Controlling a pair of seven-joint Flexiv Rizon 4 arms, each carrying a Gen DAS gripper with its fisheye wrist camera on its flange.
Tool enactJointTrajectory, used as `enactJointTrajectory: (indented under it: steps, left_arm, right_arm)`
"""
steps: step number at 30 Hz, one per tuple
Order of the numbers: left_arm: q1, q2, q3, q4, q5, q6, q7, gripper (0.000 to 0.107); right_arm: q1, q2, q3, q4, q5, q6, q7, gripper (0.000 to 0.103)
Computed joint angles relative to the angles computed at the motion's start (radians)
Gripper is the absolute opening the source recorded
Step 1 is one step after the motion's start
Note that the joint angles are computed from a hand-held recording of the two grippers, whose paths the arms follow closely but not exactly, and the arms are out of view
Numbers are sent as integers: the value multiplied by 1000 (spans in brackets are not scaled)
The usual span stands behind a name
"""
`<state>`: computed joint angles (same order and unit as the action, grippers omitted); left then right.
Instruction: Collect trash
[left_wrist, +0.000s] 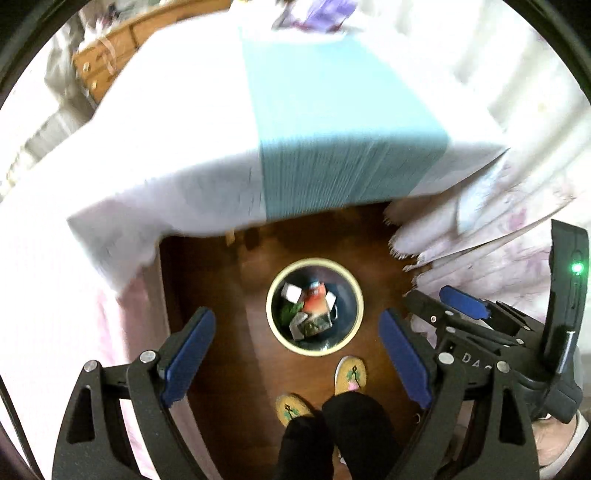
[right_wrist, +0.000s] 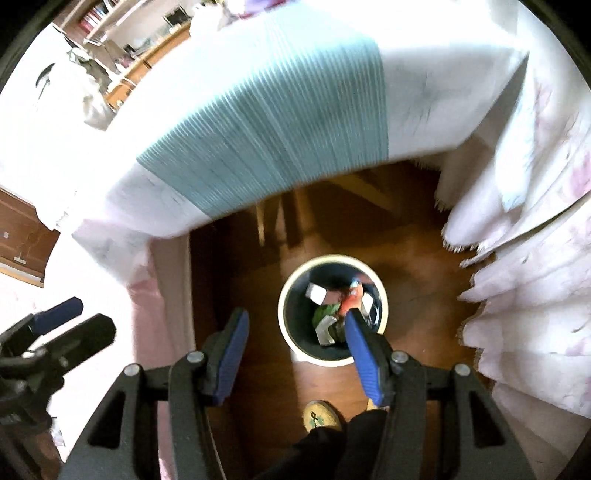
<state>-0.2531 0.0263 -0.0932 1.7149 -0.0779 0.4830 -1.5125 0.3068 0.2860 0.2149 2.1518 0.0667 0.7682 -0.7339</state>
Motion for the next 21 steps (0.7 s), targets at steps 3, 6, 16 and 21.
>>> enactJointTrajectory:
  steps: [3,6,16,21]
  left_arm:
    - [3,2,-9,-84,-9,-30,24,89]
    - [4,-11,-19,-180,-14,-34,55,89]
    - [-11,-136,-38,-472,1,4,142,89]
    - [-39,-268,-37,-686,55,-51,152,90]
  right_arm:
    - [-7,35,-8,-67,-34,-79,-6,54]
    - [-16,50,-10,-142,-79,-139,-22,54]
    - [-70,17,-8,-368,-268,-216,-59,54]
    - [-93,-62,-43,-471,-309,-199,-83,54]
